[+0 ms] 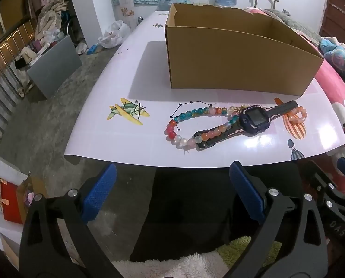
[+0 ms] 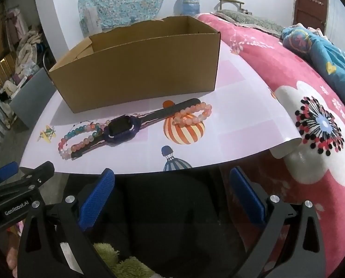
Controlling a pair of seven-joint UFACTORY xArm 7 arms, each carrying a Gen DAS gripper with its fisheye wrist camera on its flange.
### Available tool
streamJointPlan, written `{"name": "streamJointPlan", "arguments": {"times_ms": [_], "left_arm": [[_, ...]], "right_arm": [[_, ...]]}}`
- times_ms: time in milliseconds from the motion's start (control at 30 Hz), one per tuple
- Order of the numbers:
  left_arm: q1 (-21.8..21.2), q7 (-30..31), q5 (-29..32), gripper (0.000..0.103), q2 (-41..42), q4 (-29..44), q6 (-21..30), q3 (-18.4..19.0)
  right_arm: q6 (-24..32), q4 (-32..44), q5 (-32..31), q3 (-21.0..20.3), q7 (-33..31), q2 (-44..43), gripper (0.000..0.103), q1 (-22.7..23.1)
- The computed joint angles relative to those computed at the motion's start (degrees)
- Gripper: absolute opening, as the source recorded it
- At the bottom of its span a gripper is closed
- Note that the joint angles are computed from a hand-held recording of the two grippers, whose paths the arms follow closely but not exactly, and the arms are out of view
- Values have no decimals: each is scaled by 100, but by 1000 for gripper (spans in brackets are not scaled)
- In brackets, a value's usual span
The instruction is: Organize jewelry
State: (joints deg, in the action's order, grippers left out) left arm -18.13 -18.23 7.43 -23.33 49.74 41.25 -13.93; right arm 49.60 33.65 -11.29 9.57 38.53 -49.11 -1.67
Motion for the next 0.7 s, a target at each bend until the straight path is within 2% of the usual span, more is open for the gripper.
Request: {"name": "streamJointPlan", "arguments": {"times_ms": [700], "left_arm": [[2,-50,58,94,26,13,-15,-10]], "right_arm": [[-39,-12,-33,9,26,-29,97,-11]]}}
